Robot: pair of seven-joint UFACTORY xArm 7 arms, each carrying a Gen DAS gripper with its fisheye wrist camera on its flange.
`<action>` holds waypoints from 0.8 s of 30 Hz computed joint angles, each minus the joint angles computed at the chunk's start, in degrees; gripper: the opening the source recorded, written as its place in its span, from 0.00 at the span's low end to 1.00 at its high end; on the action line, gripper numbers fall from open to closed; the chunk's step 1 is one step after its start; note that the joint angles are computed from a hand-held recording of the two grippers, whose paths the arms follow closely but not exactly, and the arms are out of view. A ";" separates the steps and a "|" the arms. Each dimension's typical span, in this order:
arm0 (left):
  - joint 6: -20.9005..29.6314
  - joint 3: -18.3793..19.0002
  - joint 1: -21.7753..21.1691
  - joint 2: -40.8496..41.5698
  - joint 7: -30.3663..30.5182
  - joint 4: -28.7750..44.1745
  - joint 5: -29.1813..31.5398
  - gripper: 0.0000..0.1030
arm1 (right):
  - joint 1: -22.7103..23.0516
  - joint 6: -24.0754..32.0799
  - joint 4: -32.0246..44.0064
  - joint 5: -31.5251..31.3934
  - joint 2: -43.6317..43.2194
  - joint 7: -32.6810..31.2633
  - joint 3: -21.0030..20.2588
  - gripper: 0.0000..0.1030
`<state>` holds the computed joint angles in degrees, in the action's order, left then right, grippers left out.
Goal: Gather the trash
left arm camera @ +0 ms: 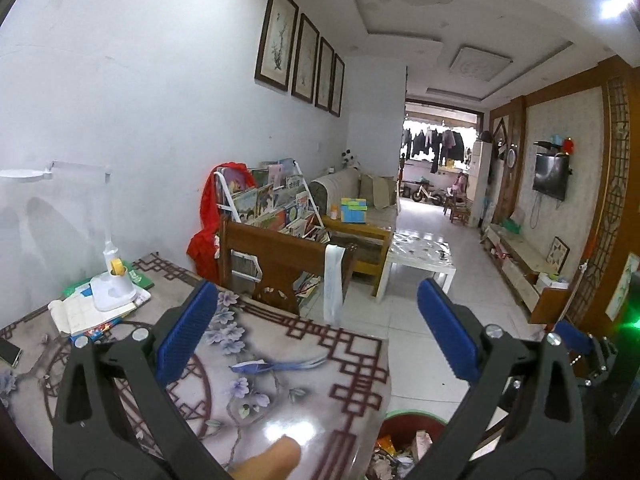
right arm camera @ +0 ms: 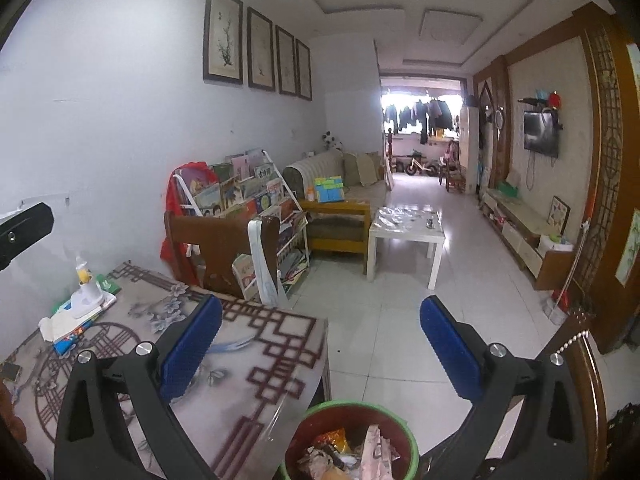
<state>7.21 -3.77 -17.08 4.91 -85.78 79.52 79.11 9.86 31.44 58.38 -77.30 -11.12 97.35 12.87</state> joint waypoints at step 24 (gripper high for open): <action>1.07 -0.41 2.76 -1.81 6.40 -3.55 -8.27 0.95 | 3.39 2.48 3.87 4.36 3.62 -6.14 -0.38 0.93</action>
<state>8.28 -4.19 -14.33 3.10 -79.38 75.97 70.84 13.24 33.92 62.25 -72.94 -7.49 91.21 12.50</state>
